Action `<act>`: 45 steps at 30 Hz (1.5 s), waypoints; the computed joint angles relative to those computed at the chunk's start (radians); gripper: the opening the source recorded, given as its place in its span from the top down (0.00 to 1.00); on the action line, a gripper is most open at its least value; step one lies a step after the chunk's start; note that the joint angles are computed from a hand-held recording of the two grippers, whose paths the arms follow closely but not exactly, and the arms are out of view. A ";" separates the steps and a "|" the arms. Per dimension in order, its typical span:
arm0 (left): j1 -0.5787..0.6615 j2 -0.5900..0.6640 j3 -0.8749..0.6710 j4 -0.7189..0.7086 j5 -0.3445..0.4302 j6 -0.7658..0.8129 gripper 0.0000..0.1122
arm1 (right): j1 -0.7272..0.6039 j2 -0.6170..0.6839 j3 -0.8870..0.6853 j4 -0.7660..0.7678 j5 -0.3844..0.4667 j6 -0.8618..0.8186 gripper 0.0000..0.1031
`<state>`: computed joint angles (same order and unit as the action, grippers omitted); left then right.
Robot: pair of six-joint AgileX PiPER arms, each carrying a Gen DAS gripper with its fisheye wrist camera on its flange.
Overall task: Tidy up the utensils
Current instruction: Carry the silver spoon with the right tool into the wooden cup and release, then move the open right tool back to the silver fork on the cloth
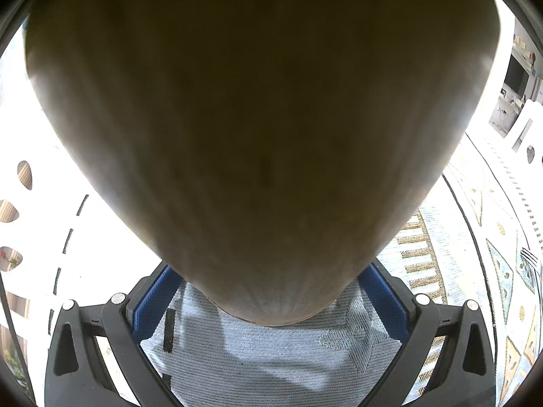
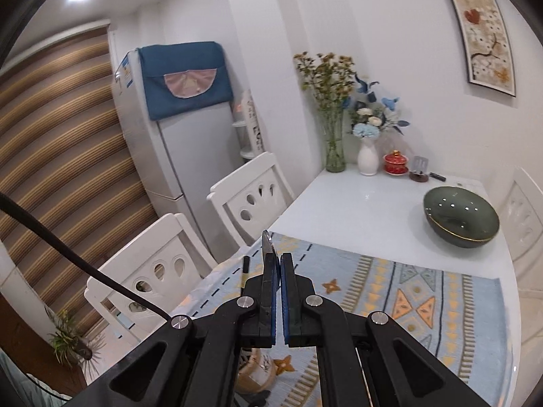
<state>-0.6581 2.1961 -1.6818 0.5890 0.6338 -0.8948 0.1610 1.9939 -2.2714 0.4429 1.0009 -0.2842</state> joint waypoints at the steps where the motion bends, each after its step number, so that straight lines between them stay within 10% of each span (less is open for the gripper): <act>1: 0.001 -0.002 0.001 -0.001 0.000 0.001 0.09 | 0.006 0.013 -0.022 -0.005 0.009 0.003 0.98; 31: 0.014 -0.006 0.016 -0.004 -0.016 0.010 0.09 | 0.035 0.020 -0.063 -0.046 0.095 -0.053 0.92; 45: 0.015 -0.007 0.020 -0.002 -0.019 0.007 0.09 | -0.212 -0.199 0.292 -0.077 0.091 0.024 0.87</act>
<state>-0.6429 2.1896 -1.6618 0.5871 0.6149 -0.8877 -0.0507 1.7949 -1.9797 0.3659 1.0918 -0.2601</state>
